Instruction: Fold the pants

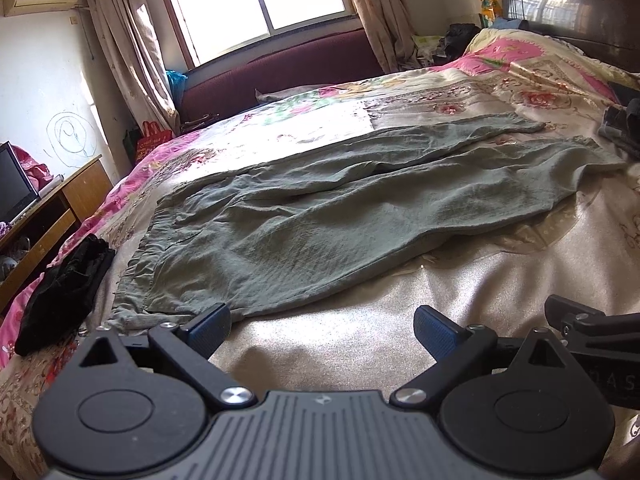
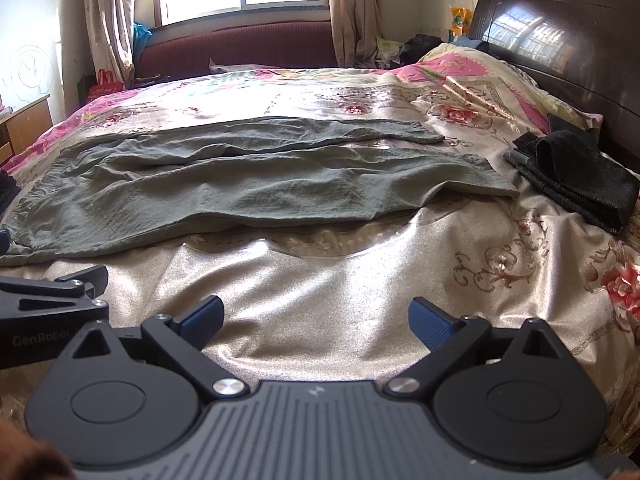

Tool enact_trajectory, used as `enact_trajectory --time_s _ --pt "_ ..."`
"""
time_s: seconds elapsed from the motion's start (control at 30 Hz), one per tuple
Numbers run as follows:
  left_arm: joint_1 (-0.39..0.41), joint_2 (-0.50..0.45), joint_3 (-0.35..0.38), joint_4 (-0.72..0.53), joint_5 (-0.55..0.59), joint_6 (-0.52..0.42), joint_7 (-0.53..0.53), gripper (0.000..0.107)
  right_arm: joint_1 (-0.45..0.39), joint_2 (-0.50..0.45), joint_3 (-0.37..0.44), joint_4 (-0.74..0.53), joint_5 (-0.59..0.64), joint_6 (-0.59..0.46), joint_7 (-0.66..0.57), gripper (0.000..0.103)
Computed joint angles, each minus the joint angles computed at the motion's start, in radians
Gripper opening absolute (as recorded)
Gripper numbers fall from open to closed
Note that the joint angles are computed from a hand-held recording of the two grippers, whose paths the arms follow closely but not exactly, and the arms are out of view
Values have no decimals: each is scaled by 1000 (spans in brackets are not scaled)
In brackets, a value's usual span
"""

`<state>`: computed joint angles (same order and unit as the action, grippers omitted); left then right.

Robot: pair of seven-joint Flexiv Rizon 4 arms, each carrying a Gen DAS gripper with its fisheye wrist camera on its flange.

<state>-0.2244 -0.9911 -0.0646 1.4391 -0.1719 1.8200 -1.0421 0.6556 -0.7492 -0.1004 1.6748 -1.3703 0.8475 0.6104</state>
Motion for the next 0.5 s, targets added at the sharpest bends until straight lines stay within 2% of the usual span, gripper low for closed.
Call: enact_trajectory --time_s 0.23,0.5 --pt "0 3 0 3 0 -7 -5 103 -4 2 1 3 -2 9 10 99" --pt "49 -6 -53 -21 6 -33 -9 103 -6 -17 -5 -42 13 27 -48 99"
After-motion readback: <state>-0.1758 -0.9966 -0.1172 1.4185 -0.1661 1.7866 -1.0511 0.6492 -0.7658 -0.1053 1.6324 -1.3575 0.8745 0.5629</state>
